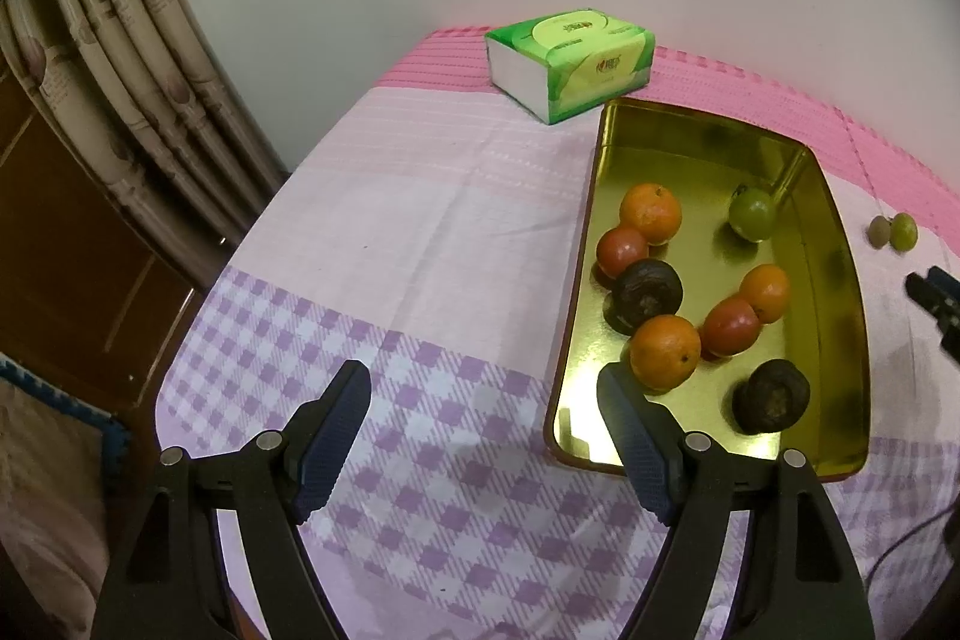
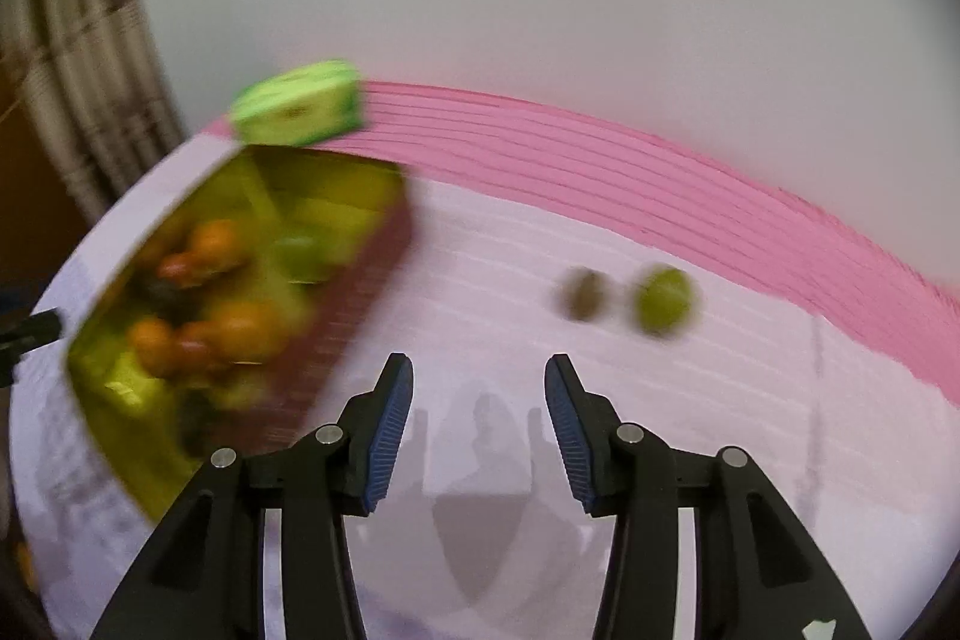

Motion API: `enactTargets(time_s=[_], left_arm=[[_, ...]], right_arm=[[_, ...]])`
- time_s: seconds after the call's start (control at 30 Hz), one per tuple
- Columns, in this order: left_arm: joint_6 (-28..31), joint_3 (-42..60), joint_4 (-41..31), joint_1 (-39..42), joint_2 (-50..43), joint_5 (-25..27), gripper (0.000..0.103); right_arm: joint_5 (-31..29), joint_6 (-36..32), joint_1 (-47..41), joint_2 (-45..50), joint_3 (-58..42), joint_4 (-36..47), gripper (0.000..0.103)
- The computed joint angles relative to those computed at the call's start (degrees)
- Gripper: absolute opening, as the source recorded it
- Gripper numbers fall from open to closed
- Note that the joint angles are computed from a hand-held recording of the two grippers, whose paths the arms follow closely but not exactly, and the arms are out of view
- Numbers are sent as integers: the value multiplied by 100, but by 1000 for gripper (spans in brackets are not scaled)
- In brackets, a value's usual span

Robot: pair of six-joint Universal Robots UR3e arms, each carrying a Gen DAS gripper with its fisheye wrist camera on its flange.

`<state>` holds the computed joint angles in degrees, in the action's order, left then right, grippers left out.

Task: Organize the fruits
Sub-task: 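Move the right tool to the green tomato and grasp it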

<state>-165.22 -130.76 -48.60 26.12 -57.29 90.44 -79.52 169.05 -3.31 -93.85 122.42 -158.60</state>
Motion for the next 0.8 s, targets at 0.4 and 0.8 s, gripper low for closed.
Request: enactTargets(time_s=[0.4,0.8], left_arm=[[-365,82,392,-613,-360,144,78],[-1647,2025,507,-2796,-2668,669,78]], right_arm=[[354,-329,-1142,1172,-264,-650,43],[666,-733,-1118,1828,-801,-801,32]])
